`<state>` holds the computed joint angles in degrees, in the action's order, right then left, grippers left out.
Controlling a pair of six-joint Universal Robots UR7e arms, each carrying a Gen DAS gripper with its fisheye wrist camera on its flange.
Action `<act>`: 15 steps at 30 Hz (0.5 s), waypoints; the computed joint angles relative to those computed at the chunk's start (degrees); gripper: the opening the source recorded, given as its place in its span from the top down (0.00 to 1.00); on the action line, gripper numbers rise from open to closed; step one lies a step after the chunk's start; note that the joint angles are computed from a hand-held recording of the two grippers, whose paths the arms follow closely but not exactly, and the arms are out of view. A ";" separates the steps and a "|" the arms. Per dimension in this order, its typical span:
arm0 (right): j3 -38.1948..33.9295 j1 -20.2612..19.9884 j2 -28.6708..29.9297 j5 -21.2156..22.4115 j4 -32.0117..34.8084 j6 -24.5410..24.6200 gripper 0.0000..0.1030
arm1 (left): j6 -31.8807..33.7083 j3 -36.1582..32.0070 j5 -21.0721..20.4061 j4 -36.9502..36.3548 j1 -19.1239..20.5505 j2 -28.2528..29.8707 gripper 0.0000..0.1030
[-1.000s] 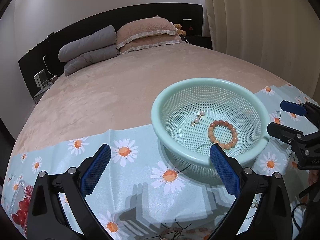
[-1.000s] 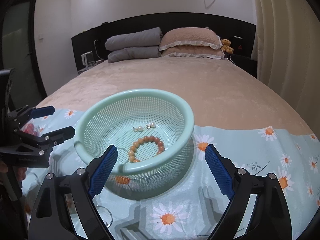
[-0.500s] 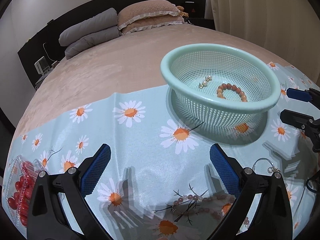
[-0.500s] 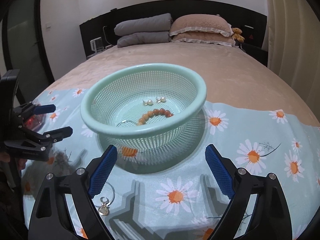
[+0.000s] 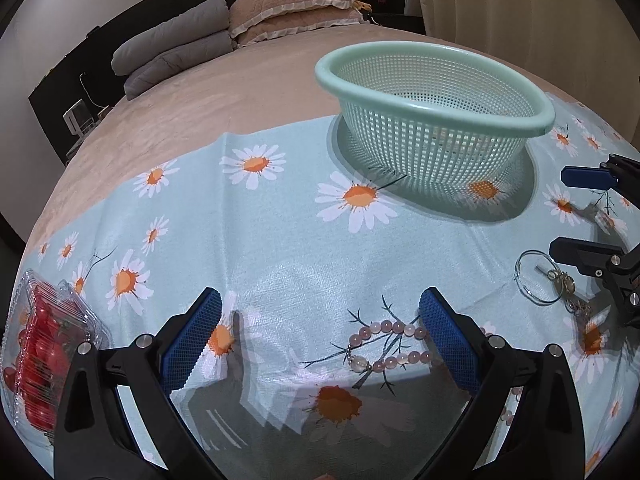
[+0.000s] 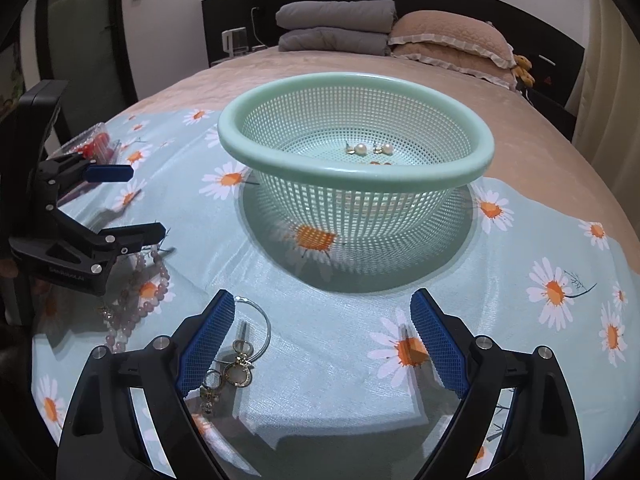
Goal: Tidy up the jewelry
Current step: 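Move both tools back toward the pink bead necklace and silver charm, then grasp the pink bead necklace with the left tool while the right tool grasps the silver charm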
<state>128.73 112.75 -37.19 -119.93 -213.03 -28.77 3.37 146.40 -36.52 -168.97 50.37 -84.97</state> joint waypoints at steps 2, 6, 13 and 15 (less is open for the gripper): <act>-0.22 0.07 0.19 -0.35 1.04 0.06 0.17 | -0.61 0.39 -0.89 0.97 0.32 -0.61 0.06; -0.69 0.20 0.75 -1.15 2.71 0.79 0.17 | -1.04 0.87 -2.41 1.74 0.72 -1.43 0.06; -0.99 -0.28 0.96 0.97 5.77 1.24 0.46 | -0.70 1.21 -6.85 2.19 2.22 -2.27 0.13; -0.88 -0.35 0.85 1.95 6.06 0.98 0.59 | -0.32 1.78 -7.67 2.31 1.82 -2.93 0.20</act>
<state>127.86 112.40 -36.35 -117.97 -206.97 -27.78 3.05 148.18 -44.19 -166.65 52.19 -87.90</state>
